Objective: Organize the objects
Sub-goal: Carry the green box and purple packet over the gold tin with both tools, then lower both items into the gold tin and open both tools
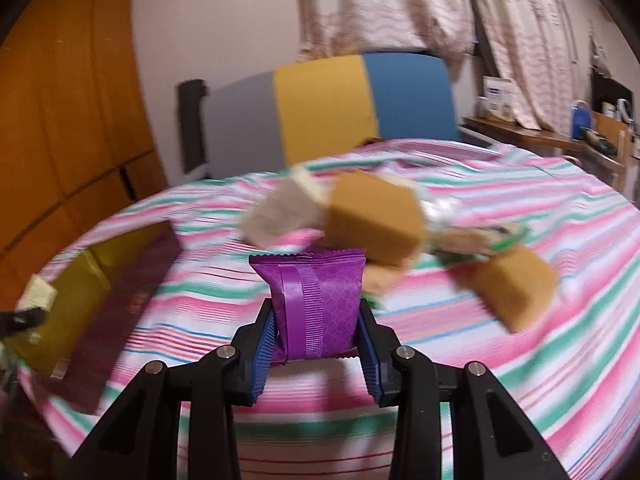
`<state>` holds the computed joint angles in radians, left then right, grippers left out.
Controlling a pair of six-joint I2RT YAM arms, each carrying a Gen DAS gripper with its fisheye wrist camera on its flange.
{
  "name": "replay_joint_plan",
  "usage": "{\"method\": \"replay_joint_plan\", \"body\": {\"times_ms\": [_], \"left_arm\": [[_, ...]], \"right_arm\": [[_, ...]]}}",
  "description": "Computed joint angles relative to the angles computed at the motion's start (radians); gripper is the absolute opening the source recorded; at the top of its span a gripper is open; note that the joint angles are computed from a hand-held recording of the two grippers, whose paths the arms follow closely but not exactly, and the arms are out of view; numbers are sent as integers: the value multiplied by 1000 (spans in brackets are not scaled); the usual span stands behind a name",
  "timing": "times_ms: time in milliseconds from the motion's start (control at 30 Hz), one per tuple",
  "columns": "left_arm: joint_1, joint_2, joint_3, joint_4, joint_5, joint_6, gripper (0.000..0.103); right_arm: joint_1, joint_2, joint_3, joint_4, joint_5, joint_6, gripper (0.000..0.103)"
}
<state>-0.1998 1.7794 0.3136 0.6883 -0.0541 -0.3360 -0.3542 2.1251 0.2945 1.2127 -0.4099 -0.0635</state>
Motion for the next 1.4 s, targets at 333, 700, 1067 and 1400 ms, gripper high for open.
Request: {"method": "replay_joint_plan", "body": {"times_ms": [333, 700, 1067, 1400], "left_arm": [[179, 77, 44, -43, -4, 103, 32], [348, 134, 107, -111, 28, 167, 36], [468, -87, 16, -104, 97, 66, 86], [577, -224, -7, -170, 93, -23, 99]], "right_arm": [[311, -301, -95, -102, -1, 86, 38], [632, -302, -11, -215, 81, 157, 38], [807, -128, 198, -404, 137, 206, 38], [901, -2, 434, -650, 120, 238, 40]]}}
